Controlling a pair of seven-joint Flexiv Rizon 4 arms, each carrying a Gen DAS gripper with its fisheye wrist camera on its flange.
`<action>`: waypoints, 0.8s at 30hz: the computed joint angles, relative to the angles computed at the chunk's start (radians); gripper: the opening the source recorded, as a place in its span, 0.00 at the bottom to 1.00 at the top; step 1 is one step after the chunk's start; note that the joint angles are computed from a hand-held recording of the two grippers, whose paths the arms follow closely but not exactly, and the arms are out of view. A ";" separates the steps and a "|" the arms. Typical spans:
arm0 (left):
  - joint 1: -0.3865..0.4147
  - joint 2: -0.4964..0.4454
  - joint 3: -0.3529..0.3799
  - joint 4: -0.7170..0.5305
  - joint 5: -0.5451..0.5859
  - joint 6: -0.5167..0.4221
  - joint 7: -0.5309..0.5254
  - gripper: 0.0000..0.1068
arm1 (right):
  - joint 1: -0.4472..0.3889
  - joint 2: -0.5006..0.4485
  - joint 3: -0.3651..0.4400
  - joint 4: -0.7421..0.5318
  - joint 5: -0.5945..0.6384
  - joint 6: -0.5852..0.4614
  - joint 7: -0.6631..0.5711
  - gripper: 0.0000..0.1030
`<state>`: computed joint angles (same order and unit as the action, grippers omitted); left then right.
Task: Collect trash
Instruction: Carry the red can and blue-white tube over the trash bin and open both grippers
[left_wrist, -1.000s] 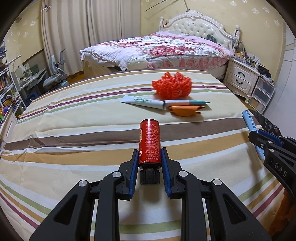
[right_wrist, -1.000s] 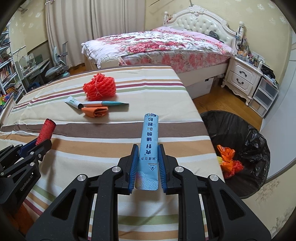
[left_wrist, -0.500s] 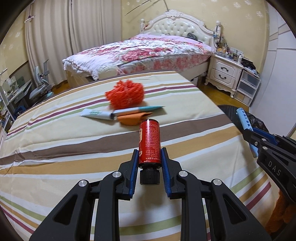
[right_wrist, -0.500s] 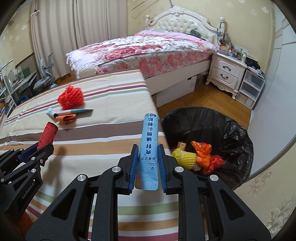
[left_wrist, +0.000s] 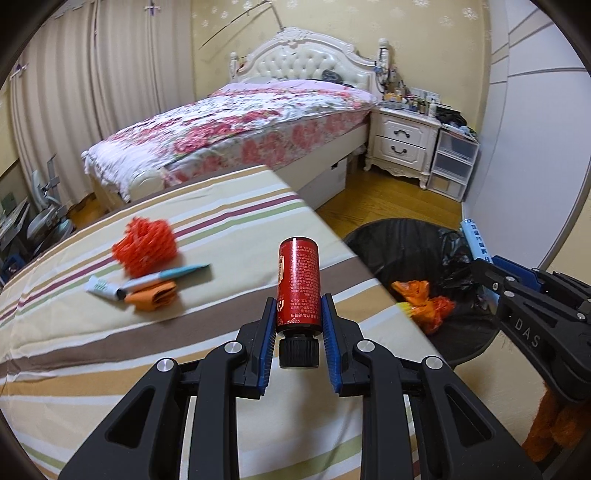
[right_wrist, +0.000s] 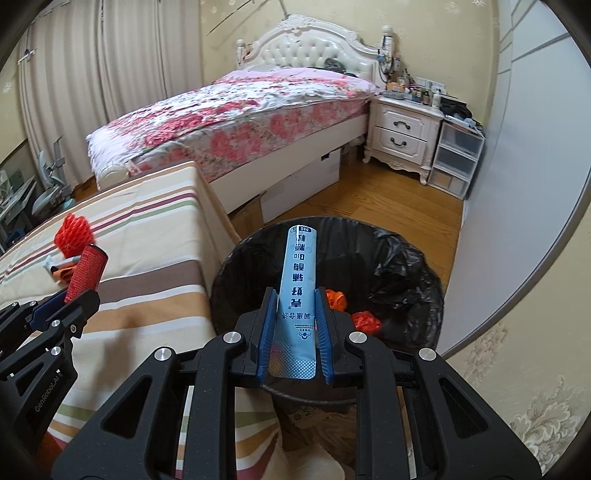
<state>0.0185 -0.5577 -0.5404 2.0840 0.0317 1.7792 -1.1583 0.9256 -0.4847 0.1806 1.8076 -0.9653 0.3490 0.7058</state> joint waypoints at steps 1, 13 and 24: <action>-0.017 -0.006 0.007 -0.010 0.002 0.001 0.004 0.23 | -0.003 0.007 0.000 0.011 0.001 0.000 0.007 0.20; -0.218 -0.067 0.127 -0.152 -0.053 -0.049 0.030 0.23 | -0.060 0.058 0.012 0.101 -0.008 0.042 0.062 0.20; -0.366 -0.112 0.251 -0.251 -0.100 -0.119 0.065 0.24 | -0.099 0.070 0.014 0.138 0.007 0.066 0.092 0.22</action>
<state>-0.3473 -0.6699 -0.2898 1.8326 -0.0688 1.6604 -1.0934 0.8269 -0.4148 0.1948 1.9457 -0.9578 0.4151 0.7979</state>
